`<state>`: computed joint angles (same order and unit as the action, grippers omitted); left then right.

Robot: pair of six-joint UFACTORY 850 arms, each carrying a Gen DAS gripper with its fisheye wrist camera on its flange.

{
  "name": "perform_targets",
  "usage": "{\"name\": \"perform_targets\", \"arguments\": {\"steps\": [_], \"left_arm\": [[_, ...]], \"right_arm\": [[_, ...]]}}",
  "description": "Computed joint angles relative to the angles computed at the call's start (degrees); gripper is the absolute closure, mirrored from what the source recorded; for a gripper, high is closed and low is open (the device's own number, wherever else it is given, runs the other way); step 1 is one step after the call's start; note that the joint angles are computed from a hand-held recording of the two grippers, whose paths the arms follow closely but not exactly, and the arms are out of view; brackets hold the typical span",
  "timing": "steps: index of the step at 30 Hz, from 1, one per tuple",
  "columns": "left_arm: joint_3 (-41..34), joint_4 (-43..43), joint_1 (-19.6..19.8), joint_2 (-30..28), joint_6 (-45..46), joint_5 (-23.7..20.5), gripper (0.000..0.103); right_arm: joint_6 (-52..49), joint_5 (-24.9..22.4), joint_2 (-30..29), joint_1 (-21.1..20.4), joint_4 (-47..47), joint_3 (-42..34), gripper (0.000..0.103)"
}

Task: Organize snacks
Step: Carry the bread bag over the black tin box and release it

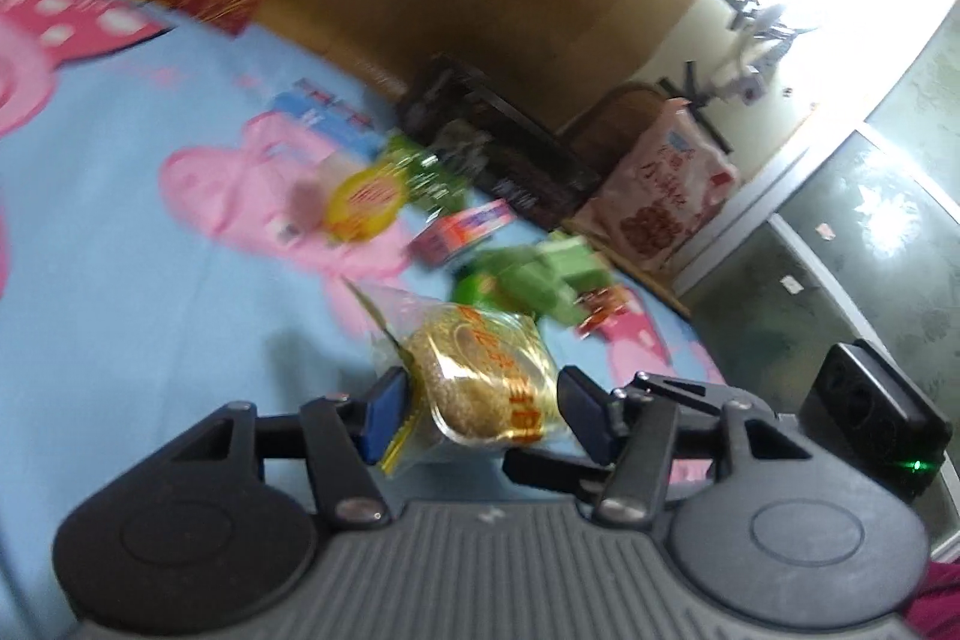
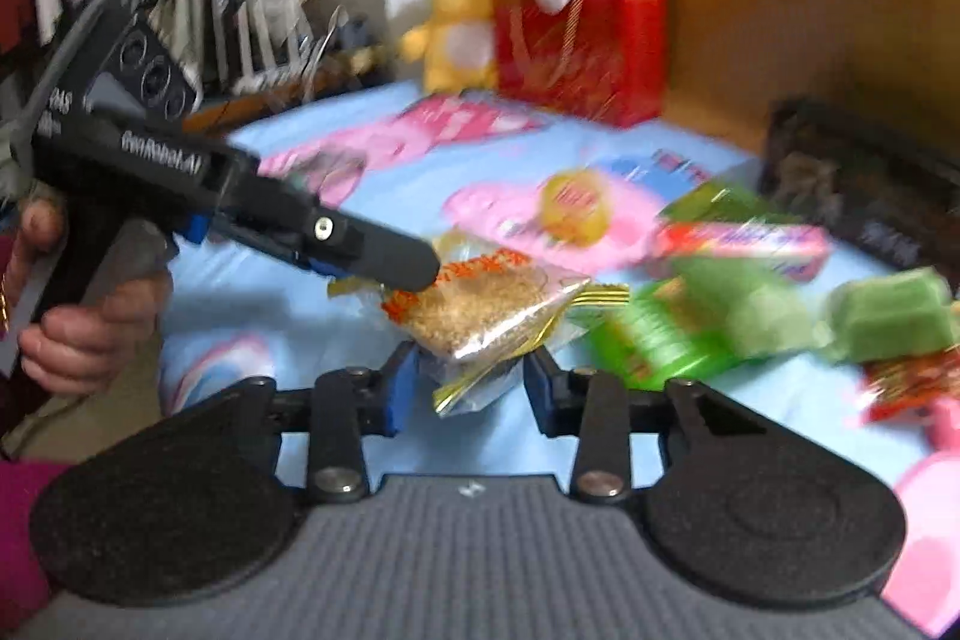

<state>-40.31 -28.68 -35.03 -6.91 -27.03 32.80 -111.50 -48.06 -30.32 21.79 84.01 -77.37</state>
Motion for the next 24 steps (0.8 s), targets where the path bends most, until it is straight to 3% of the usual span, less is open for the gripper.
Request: {"name": "perform_targets", "arguments": {"steps": [4, 10, 14, 18, 21, 22, 24], "left_arm": [[-4.3, 6.6, 2.6, -1.4, -0.3, 0.1, 0.048], [-18.5, 13.3, 7.9, -9.0, 1.4, -5.8, 0.048], [-30.5, 21.4, 11.4, -16.6, -1.6, -10.6, 0.048], [-42.6, 29.8, 14.2, -24.9, -8.4, -15.0, 0.048], [-49.8, 29.5, 15.1, -30.1, -8.0, -18.1, 0.047], [-51.3, 30.5, 15.3, -31.3, -9.2, -19.3, 0.048], [-52.8, 35.6, 15.6, -32.5, -14.8, -20.6, 0.047]], "right_arm": [[-0.4, -0.9, -1.3, -1.6, 6.7, -3.9, 0.063], [0.5, 4.7, -8.6, -2.1, 11.6, -16.4, 0.064], [5.8, 8.5, -15.7, -2.6, 10.8, -28.0, 0.064], [15.8, 11.3, -24.3, -2.7, 3.5, -41.6, 0.063], [20.3, 16.7, -28.9, -1.9, -1.6, -48.4, 0.058], [19.6, 19.2, -29.5, -1.6, -1.9, -48.9, 0.049], [16.2, 20.8, -29.3, -1.9, 1.4, -47.8, 0.044]]}}
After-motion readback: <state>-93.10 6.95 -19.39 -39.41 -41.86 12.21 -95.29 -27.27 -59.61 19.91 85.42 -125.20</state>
